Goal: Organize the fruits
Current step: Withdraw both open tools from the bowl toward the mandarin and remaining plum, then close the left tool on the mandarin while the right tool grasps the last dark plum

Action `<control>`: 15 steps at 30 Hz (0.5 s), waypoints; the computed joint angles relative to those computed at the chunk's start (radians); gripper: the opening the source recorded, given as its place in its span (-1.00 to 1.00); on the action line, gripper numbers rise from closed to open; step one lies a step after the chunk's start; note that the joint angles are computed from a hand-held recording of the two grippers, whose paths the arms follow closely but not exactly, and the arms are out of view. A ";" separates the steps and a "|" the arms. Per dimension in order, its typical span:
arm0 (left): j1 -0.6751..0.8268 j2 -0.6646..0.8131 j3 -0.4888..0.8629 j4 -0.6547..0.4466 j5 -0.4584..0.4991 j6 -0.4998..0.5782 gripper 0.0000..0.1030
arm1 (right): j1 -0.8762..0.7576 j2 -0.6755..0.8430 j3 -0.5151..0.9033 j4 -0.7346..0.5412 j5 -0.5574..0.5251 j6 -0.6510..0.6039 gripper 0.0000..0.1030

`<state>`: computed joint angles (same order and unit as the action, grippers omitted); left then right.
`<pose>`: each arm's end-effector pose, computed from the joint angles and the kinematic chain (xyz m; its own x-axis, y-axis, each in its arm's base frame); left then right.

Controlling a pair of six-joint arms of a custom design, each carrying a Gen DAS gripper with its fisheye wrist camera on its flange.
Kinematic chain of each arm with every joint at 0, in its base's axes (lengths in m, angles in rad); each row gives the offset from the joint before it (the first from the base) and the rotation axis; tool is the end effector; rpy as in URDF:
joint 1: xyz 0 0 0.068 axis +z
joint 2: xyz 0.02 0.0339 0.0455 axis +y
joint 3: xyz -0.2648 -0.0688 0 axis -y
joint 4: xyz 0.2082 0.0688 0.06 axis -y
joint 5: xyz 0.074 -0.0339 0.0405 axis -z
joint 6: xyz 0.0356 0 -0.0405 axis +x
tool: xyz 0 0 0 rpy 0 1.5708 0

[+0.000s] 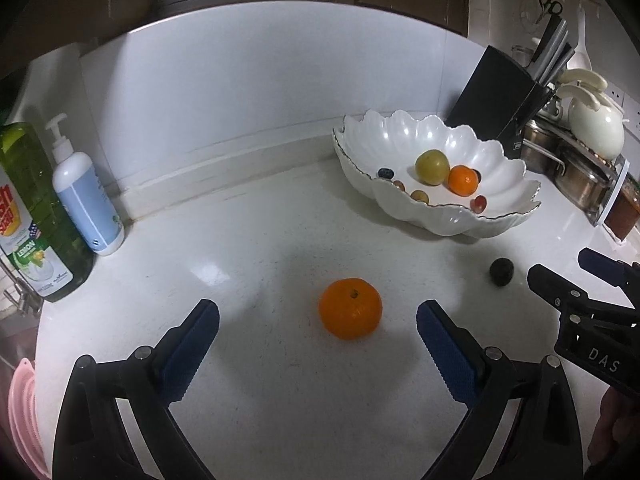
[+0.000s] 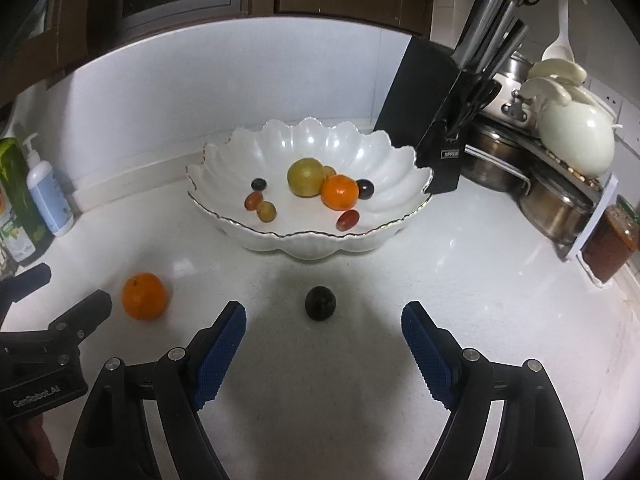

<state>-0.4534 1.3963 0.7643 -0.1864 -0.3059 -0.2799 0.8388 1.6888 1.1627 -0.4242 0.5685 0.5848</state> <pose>0.2305 -0.1004 0.2209 -0.6950 0.0456 -0.7175 0.0423 0.9989 0.0225 0.2293 0.2266 0.2392 -0.6840 -0.0652 -0.7266 -0.0481 0.9979 -0.0443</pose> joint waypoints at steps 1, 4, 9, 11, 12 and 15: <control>0.003 0.014 0.001 0.009 0.003 0.005 0.94 | -0.008 0.007 -0.003 0.012 -0.008 -0.005 0.57; 0.005 0.046 0.004 0.033 0.009 0.014 0.90 | -0.031 0.029 -0.009 0.045 -0.035 -0.019 0.57; 0.009 0.100 0.007 0.073 0.013 0.032 0.82 | -0.058 0.065 -0.015 0.089 -0.073 -0.038 0.57; 0.013 0.120 0.010 0.088 0.020 0.033 0.72 | -0.070 0.083 -0.012 0.104 -0.087 -0.047 0.57; 0.015 0.125 0.010 0.092 0.025 0.033 0.69 | -0.073 0.090 -0.011 0.109 -0.093 -0.048 0.57; 0.014 0.147 0.016 0.105 0.031 0.031 0.69 | -0.085 0.112 -0.002 0.123 -0.109 -0.058 0.56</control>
<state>-0.4392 1.5433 0.7807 -0.0812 -0.2748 -0.2493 0.7536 1.8005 1.1604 -0.3014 0.4599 0.5270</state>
